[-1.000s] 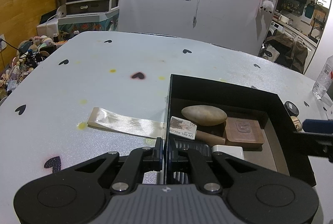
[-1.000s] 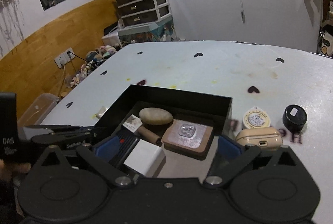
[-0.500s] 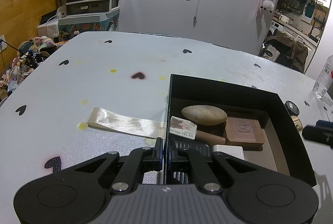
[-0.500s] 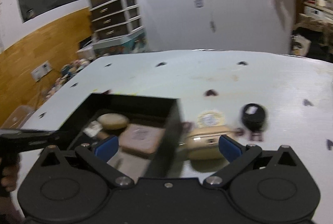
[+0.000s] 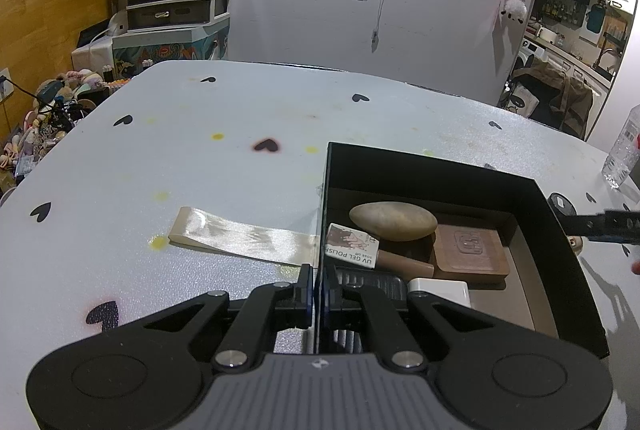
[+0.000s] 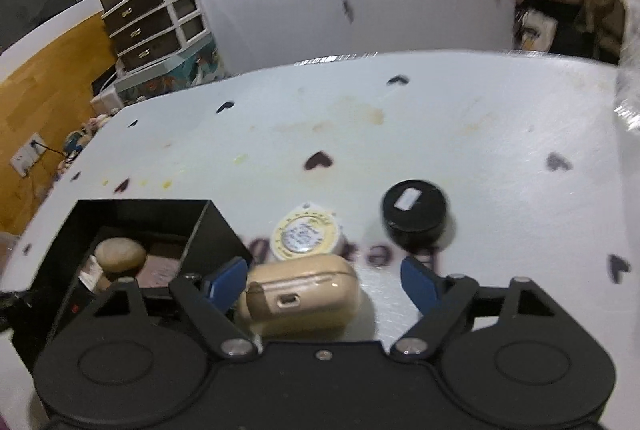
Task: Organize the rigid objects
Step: 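Grasp the beige KINYO earbud case with the right gripper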
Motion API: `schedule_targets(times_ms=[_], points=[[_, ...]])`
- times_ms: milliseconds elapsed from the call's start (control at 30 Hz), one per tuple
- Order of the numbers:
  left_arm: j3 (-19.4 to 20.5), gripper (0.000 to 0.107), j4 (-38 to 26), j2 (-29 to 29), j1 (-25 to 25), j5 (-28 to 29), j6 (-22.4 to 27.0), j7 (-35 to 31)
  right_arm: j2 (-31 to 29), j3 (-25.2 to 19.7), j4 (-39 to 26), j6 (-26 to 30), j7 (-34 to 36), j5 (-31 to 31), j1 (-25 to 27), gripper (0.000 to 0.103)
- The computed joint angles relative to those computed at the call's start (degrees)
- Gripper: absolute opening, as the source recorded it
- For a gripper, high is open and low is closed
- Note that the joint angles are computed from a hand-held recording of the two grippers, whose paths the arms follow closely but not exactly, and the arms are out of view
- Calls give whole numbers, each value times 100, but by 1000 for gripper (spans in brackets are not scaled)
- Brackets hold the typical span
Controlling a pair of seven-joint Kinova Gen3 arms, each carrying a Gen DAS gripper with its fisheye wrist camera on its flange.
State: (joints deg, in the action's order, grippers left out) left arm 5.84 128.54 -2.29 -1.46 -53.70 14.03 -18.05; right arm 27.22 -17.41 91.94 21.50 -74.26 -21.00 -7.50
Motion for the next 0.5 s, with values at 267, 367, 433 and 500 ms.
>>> schedule_targets(times_ms=[267, 367, 433, 500], points=[[-3, 4, -6, 4, -1, 20, 0, -15, 430, 117, -807, 978, 90, 152, -148, 76], [-15, 4, 11, -19, -17, 94, -20, -84, 379, 47, -705, 942, 352, 9, -51, 76], [-8, 4, 20, -28, -38, 123, -28, -118, 289, -28, -506, 763, 584, -97, 54, 76], [13, 4, 15, -26, -54, 126, -23, -117, 149, -222, -166, 428, 931, -286, 277, 76]])
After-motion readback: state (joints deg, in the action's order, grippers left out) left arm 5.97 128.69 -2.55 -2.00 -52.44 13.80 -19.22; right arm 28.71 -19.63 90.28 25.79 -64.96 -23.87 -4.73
